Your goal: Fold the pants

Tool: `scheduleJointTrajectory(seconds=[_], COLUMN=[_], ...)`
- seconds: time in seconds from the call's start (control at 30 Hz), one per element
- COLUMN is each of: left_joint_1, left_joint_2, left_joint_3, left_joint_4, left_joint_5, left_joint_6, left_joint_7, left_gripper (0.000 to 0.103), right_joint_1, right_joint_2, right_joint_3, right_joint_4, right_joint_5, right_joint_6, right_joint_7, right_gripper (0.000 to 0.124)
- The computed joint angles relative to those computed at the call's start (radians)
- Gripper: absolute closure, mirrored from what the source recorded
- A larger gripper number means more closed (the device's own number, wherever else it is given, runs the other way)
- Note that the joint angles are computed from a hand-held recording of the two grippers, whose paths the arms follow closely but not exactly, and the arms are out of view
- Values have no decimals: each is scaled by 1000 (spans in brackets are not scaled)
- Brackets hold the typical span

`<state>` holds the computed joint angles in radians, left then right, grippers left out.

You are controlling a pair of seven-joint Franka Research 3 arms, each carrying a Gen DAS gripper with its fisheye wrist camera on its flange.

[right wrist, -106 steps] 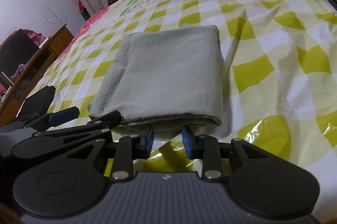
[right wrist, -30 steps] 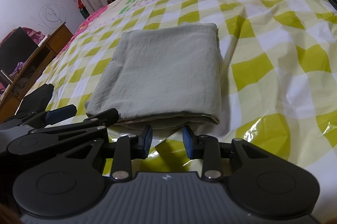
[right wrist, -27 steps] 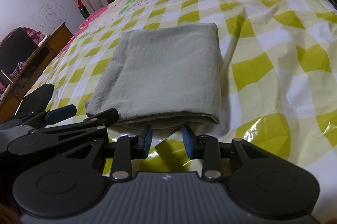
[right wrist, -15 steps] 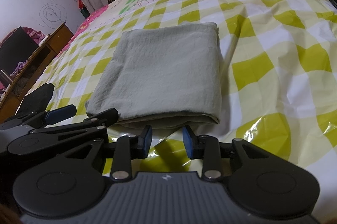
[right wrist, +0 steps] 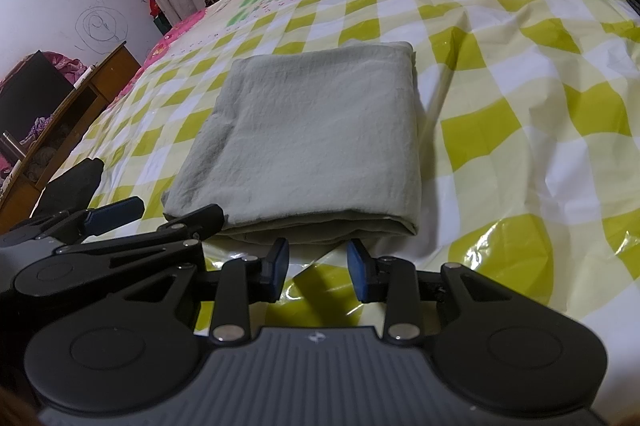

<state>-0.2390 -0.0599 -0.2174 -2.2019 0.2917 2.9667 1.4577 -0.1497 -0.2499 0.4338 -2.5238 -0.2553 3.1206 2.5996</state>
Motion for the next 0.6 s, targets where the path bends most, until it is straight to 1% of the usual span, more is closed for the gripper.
scheduleJointTrajectory(seconds=[0.37,0.5,0.6], left_joint_1=[0,5,3], left_joint_2=[-2,-5,-7], left_joint_3=[-1,-3,-2], left_joint_4=[3,-1,-2], left_joint_5=[-2,26,21], left_joint_6=[-8,-1,-5], left_joint_7=[0,-18,-14], left_gripper=[12,12,12], right_joint_1=[3,1,7], right_joint_2=[0,0,0], right_joint_3=[-4,-2,-8], right_joint_4=[-1,-1,-2], right_joint_5=[1,1,4], right_joint_6=[0,0,1], right_joint_7=[-2,0,-6], right_gripper=[89,88,88])
